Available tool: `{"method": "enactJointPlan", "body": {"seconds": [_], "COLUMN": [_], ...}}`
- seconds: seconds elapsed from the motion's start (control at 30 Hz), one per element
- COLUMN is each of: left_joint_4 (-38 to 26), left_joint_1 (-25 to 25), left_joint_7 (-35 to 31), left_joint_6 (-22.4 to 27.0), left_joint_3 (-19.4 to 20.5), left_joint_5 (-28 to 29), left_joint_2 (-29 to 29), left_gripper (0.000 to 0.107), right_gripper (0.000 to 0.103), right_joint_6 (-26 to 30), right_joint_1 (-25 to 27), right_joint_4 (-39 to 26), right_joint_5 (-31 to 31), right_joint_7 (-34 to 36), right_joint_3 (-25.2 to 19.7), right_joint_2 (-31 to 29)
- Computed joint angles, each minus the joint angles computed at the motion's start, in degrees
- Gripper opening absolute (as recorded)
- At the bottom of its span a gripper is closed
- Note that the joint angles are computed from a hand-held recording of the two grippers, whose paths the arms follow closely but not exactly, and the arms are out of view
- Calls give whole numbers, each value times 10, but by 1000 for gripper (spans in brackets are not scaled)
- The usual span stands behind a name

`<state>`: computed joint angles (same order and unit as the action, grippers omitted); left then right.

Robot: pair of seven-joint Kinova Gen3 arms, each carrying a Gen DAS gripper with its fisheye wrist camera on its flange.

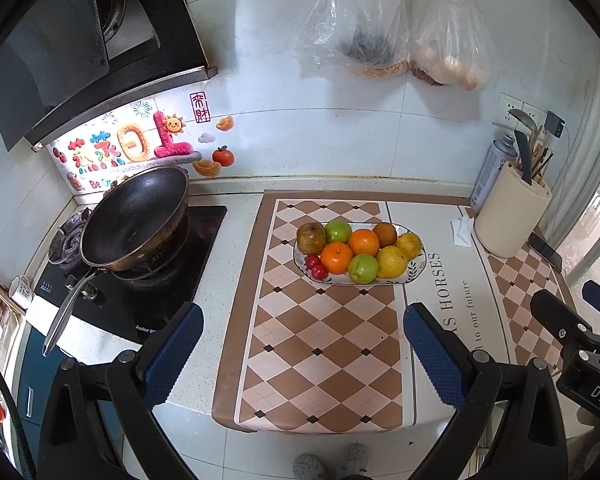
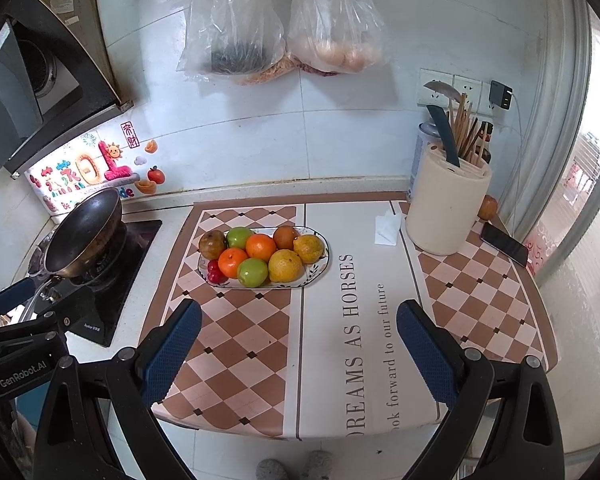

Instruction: Organize fruits

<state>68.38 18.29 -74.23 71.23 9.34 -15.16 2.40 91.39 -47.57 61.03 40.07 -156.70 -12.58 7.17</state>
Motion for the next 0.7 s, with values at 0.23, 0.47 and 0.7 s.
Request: {"method": "enactJointPlan", "body": {"seconds": [0.23, 0.47, 0.7], "left_joint_4": [1, 3, 2], "left_joint_1": [0, 2, 2], "left_joint_7": [-1, 4, 4], "left_joint_6": [1, 0, 2], "left_joint_3": [1, 3, 4], "left_joint_5": [0, 0, -1], "left_joint_2": [-2, -6, -7], "left_gripper": [102, 102, 102], "right_gripper": [100, 100, 100], "right_joint_6": [3, 5, 5], "right_joint_1": [-2, -3, -3], "right_joint_4": [-3, -4, -4], "right_joint_5": [1, 4, 4], "right_joint_7": [0, 0, 0], "right_joint_3": [0, 0, -1], "right_joint_2": [0, 0, -1]}}
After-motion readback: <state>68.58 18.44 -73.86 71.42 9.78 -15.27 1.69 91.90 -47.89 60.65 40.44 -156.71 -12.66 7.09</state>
